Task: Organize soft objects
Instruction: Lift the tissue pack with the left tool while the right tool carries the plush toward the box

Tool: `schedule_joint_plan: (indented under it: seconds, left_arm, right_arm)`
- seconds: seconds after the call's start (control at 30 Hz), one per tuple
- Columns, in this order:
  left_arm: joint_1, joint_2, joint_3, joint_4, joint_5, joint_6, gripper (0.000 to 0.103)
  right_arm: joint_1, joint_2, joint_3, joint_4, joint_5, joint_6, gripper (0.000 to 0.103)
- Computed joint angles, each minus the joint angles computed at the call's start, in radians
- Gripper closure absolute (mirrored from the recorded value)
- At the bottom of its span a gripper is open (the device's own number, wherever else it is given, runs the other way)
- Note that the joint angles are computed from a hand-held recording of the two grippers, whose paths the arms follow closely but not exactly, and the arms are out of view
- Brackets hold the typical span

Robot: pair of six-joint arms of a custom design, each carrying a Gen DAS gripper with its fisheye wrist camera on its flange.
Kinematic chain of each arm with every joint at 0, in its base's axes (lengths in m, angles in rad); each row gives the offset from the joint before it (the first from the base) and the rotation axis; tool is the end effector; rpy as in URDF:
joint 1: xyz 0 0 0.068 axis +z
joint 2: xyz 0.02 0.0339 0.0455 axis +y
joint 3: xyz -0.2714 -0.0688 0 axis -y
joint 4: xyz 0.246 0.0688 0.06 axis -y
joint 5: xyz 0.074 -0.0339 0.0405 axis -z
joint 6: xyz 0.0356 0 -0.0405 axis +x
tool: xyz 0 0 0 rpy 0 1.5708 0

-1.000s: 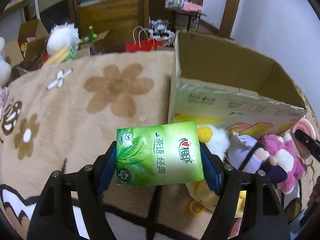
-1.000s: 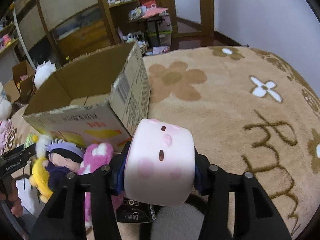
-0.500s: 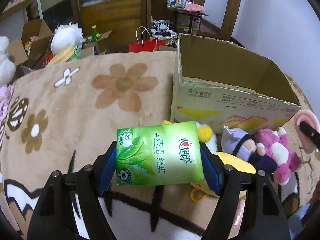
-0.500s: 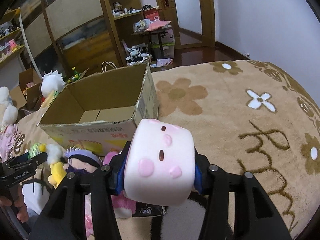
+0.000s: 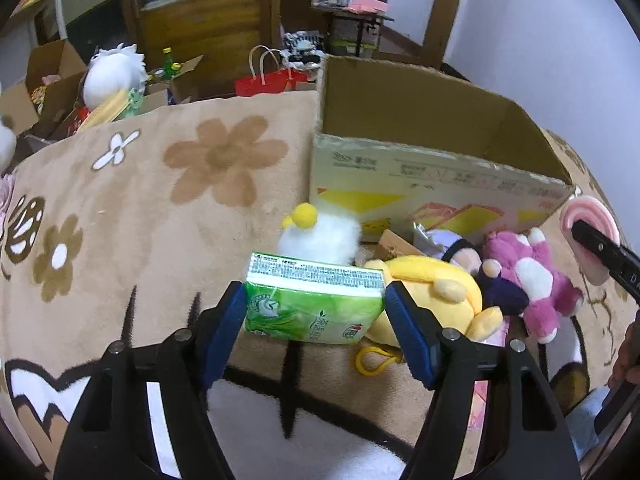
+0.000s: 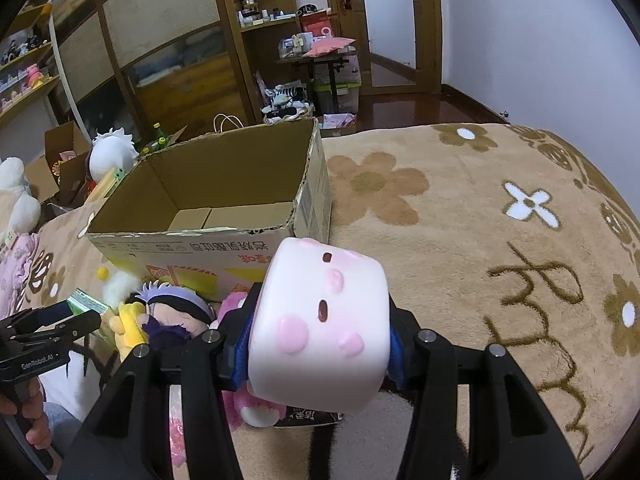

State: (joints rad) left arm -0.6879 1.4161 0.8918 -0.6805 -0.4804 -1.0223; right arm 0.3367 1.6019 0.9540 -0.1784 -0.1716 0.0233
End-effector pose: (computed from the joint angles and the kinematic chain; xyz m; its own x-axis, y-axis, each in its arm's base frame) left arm 0.2105 -0.1517 0.2119 -0.7476 -0.3651 -0.5548 -0.3886 0.9179 -0.0804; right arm 0.3139 0.1163 0.2039 -0.7041 -0.2221 -0.6745 -0.4184 0.8972 0.1413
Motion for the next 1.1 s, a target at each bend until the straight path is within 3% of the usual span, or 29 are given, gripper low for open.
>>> schedule_joint_plan:
  seconds: [0.03, 0.07, 0.2, 0.33, 0.37, 0.5, 0.57, 1.1]
  left_arm:
    - [-0.007, -0.012, 0.000, -0.011, -0.018, -0.015, 0.058]
    - [-0.002, -0.021, 0.001, -0.018, -0.021, -0.018, 0.062]
    - [0.018, -0.061, -0.025, 0.009, -0.017, -0.012, 0.068]
    - [0.079, -0.051, -0.051, 0.042, 0.059, -0.003, 0.068]
    - [0.092, -0.051, -0.057, 0.051, 0.074, -0.001, 0.066]
    - [0.128, -0.062, -0.090, 0.111, 0.140, 0.004, 0.038]
    - [0.117, -0.053, -0.083, 0.116, 0.134, 0.021, 0.032]
    - [0.098, 0.092, 0.006, 0.070, 0.078, 0.073, 0.028]
  right_arm:
    - [0.000, -0.003, -0.002, 0.003, 0.002, 0.001, 0.048]
    - [0.000, -0.010, -0.003, 0.005, 0.003, 0.003, 0.048]
    - [-0.004, -0.035, -0.008, 0.020, -0.001, 0.005, 0.048]
    - [-0.002, -0.048, -0.008, 0.023, -0.007, 0.009, 0.048]
    - [-0.002, -0.048, -0.006, 0.018, -0.008, 0.008, 0.048]
    - [0.002, -0.045, 0.002, 0.005, -0.003, -0.003, 0.048]
    - [0.002, -0.044, 0.000, 0.007, -0.004, -0.006, 0.048]
    - [0.010, -0.037, 0.001, 0.014, 0.006, -0.005, 0.048]
